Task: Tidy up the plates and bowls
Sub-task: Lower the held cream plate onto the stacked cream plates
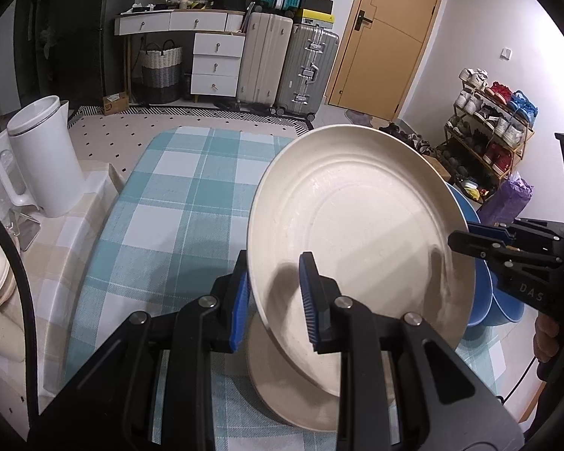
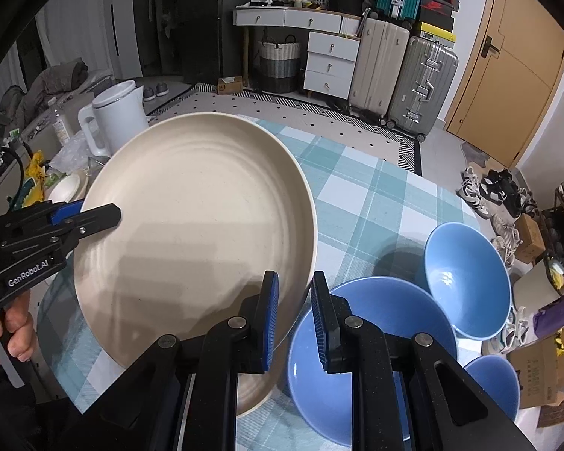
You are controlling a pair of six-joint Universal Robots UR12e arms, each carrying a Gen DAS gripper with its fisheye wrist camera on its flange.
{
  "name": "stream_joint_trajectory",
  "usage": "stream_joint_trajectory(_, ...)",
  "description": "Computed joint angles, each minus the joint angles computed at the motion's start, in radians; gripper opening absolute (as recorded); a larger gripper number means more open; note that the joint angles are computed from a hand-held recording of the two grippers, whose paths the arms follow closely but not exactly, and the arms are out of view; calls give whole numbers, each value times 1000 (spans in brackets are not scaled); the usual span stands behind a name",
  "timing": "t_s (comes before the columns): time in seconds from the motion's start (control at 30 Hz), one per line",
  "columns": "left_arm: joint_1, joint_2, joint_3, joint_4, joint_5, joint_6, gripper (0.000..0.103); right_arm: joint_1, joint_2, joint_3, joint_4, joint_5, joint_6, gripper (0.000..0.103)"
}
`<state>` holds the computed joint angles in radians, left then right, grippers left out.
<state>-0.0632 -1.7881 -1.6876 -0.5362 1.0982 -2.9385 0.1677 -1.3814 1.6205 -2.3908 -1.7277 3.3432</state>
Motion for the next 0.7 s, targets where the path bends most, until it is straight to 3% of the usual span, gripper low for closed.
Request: stream_joint_trajectory(0.7, 18, 23, -83, 17, -19, 41, 22, 13, -59, 132, -169, 69, 75, 20)
